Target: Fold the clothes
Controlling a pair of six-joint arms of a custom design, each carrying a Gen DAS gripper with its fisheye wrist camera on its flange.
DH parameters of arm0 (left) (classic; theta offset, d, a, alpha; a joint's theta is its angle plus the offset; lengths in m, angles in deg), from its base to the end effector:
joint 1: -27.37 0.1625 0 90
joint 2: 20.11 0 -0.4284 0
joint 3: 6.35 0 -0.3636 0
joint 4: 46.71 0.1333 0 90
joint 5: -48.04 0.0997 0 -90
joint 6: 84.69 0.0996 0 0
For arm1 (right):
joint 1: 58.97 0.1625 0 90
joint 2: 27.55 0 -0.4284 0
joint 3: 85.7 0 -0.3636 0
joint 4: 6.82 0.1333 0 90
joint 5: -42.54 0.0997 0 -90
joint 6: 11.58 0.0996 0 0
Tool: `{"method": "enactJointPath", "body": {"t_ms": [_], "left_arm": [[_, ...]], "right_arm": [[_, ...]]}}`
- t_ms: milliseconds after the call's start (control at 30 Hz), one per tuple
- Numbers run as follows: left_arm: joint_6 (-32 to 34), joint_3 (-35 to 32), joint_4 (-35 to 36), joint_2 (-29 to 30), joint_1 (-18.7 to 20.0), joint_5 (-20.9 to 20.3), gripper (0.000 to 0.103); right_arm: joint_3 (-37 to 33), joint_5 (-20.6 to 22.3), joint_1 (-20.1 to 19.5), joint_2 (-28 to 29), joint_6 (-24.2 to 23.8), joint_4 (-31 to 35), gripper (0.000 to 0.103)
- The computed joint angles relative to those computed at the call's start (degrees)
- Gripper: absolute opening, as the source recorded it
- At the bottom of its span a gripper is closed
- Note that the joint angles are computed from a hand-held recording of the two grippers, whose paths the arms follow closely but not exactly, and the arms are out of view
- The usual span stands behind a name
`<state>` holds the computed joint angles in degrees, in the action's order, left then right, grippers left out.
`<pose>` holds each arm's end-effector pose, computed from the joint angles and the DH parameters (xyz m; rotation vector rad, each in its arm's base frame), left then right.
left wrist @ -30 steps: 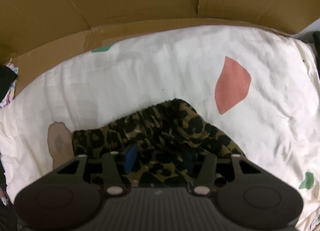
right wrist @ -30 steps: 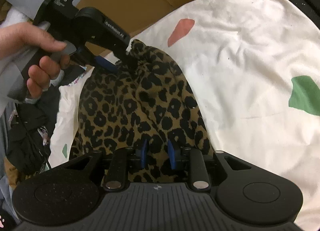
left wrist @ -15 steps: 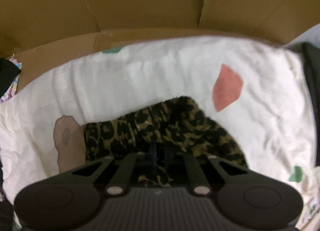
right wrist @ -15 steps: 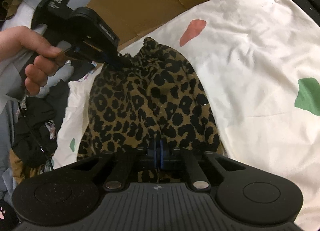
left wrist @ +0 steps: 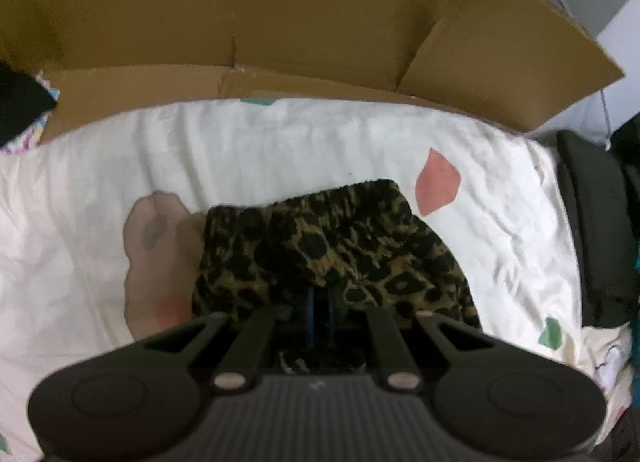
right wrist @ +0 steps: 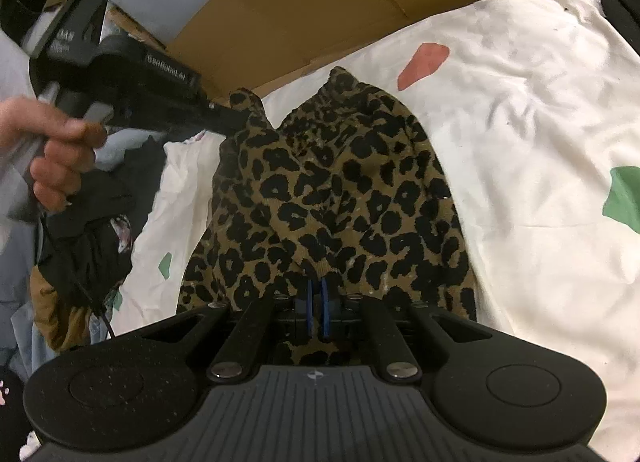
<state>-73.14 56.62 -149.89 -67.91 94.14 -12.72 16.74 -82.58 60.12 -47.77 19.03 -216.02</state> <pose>-0.1228 -0.7475 0.2944 0.7975 2.5066 -0.0244 0.3483 -0.4698 -0.0548 -0.3187 -2.6725 1.1978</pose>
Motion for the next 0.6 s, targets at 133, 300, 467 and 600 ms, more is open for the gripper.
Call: {"method": "enactJointPath", "body": {"t_ms": [133,300,467,600], "left_arm": [[1.6,3.0,-3.2,-1.5,1.3,-0.5,0.005],[0.2,3.9,-5.2,-2.5,3.4,-3.4,0.003],[-0.3,3.5,-4.6,-2.8,2.6,-4.0,0.008],[1.0,3.3,-5.7,-2.3,1.0,-4.6,0.034]], "right_arm": [[0.1,-0.6,0.5,-0.5,0.4,0.6,0.005],[0.5,-2.5,0.8,-1.5,-0.1,0.1,0.016],[0.3,-4.4,-0.2,-2.0,-1.0,-2.8,0.022],[-0.5,-6.2,-0.7,-2.1,1.1,-1.6,0.022]]}}
